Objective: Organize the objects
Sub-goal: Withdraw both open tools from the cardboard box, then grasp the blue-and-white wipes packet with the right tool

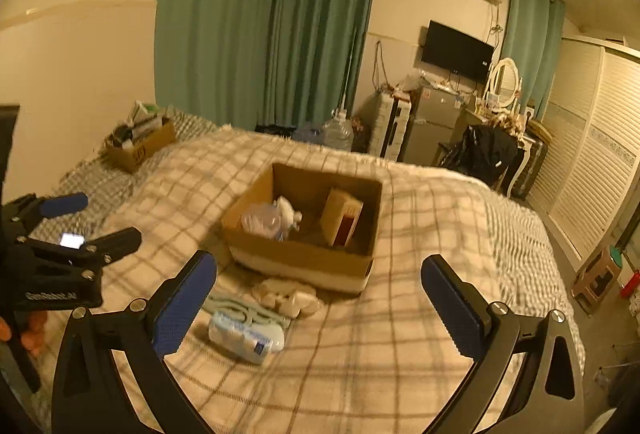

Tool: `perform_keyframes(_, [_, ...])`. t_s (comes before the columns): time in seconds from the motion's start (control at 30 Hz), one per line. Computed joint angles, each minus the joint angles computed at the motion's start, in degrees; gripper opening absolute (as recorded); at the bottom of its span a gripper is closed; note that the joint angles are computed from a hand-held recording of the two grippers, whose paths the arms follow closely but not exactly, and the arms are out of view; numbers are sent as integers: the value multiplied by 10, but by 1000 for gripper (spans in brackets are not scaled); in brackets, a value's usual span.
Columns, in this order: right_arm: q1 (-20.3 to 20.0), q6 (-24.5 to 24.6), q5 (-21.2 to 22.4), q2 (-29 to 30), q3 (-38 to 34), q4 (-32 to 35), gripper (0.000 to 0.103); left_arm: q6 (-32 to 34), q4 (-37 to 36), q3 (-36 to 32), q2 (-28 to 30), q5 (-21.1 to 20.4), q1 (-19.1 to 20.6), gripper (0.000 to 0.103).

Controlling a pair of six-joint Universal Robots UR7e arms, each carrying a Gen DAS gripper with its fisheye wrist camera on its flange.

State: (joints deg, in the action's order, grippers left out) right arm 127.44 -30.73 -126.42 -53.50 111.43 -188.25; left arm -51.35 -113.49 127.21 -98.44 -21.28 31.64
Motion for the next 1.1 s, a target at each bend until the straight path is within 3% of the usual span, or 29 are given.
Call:
perform_keyframes(0.17, [-26,24,1,30,12,-5,103,-39,8,27,4,0,24,103])
perform_keyframes(0.3, [-41,31,-11,57,3,36,103,-11,-32,39,7,-32,49,103])
perform_keyframes(0.4, [-45,38,-9,72,-6,62,103,-41,20,32,10,-13,55,103])
perform_keyframes(0.53, [-47,53,1,96,-25,109,103,-47,33,32,8,-7,68,103])
perform_keyframes(0.7, [-47,90,-18,134,-61,165,102,-71,57,30,1,-3,85,103])
perform_keyframes(0.83, [-51,117,-38,156,-78,204,102,-50,15,38,-8,-18,96,103])
perform_keyframes(0.9, [-56,125,-27,156,-77,214,102,-41,2,42,-9,-23,97,103])
perform_keyframes(0.93, [-57,128,-25,156,-76,214,101,-38,-1,42,-9,-25,97,103])
perform_keyframes(1.0, [-58,129,-26,155,-74,212,78,-33,-7,42,-7,-27,98,103])
perform_keyframes(1.1, [-62,137,-7,142,-68,211,77,-31,-15,43,-3,-31,99,103])
